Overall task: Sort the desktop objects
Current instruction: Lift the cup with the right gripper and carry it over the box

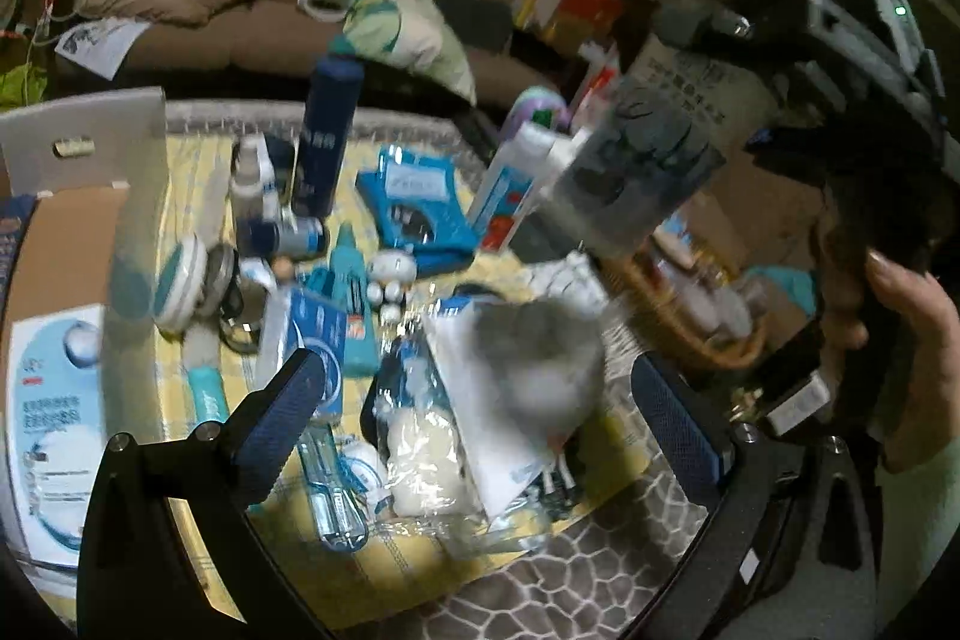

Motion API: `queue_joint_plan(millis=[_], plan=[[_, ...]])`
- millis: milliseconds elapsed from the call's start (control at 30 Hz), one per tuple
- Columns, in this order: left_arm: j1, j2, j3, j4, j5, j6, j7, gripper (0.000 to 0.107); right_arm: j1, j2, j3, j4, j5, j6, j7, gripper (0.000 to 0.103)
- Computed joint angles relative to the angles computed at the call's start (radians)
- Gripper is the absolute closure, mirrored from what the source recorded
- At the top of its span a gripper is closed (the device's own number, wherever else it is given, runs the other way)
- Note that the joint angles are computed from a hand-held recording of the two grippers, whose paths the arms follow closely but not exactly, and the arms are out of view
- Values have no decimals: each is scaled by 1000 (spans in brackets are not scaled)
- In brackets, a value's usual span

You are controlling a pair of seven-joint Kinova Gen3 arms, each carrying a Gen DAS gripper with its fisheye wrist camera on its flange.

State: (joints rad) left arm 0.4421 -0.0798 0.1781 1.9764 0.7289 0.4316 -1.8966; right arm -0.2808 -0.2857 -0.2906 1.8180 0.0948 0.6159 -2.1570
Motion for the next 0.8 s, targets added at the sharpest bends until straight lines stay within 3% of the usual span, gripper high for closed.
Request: queue_joint_plan(millis=[100,267,367,400,567,800], plan=[[-5,-64,-53,23,70,36,-85,5,-120,29,55,-68,-122,24,79,20],[-22,-176,-172,87,148,105,-200,6,-207,133,49,-172,-277,16,167,20],[-64,-213,-243,104,147,177,-245,22,-237,219,9,-247,-259,17,141,20],[-84,-221,-267,107,141,202,-261,22,-251,251,2,-273,-254,18,133,20],[-187,-223,-388,121,160,300,-374,22,-327,430,-2,-424,-278,18,128,20],[-330,-154,-561,125,236,419,-591,30,-393,709,9,-695,-368,97,194,20]])
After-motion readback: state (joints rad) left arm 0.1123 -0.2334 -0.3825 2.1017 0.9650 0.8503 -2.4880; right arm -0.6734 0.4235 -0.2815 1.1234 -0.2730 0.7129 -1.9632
